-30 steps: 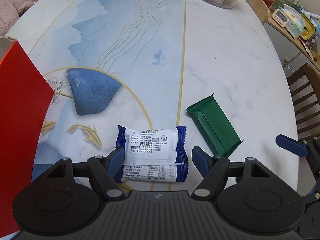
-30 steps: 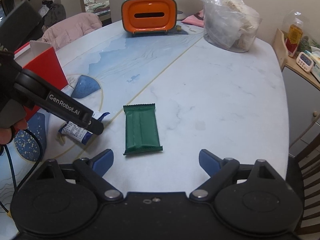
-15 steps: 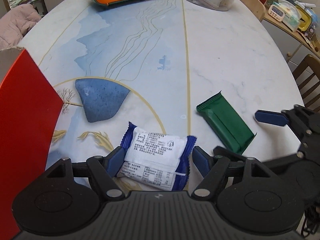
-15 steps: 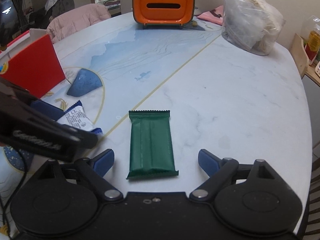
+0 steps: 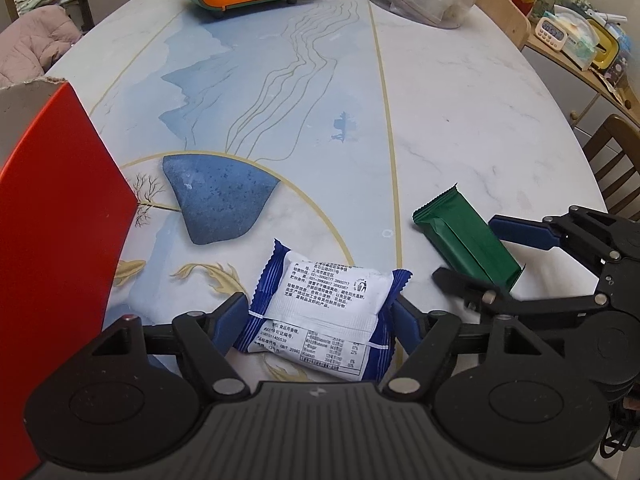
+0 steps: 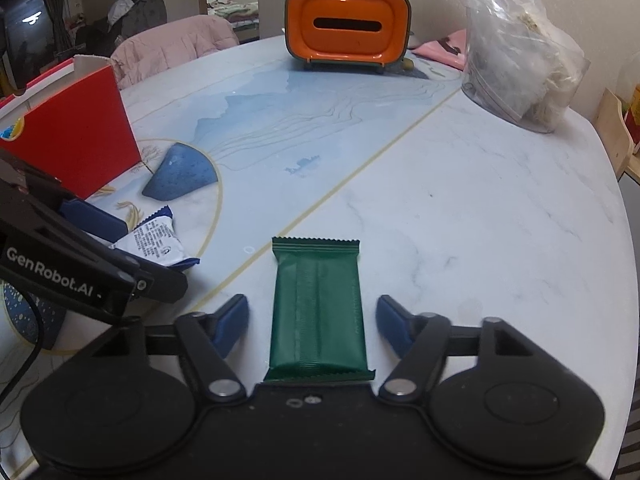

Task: Organize snacks
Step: 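Grasp the white wrapped pastry with the left gripper while the right grasps the green bar, then carry the white pastry and green bar with both grippers over the box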

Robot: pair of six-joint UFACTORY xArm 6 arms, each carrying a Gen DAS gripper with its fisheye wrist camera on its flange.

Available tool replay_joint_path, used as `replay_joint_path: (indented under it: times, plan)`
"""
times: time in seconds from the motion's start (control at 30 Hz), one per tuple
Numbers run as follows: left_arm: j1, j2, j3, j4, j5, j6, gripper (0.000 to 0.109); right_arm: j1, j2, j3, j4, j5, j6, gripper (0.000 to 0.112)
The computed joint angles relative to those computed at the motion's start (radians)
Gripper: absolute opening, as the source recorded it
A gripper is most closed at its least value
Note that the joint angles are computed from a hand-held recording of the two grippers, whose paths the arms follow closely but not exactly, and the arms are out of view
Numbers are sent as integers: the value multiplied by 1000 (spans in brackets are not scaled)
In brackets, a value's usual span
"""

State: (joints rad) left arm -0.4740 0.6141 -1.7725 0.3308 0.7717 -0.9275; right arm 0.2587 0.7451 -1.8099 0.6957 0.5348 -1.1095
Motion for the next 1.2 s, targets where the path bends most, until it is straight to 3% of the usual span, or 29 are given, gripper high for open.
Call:
replay_joint_path:
  times: [0.13, 0.63, 1.2]
  plan:
    - [-4, -14, 19, 9, -10, -11, 65, 5, -3, 7, -20, -30, 52, 44]
    - [-19, -157, 220, 11, -84, -66, 56, 17, -179, 269, -51, -114, 181, 43]
    - [-52, -442, 535, 24, -204, -142, 55, 39, -517, 643, 86, -140, 151, 43]
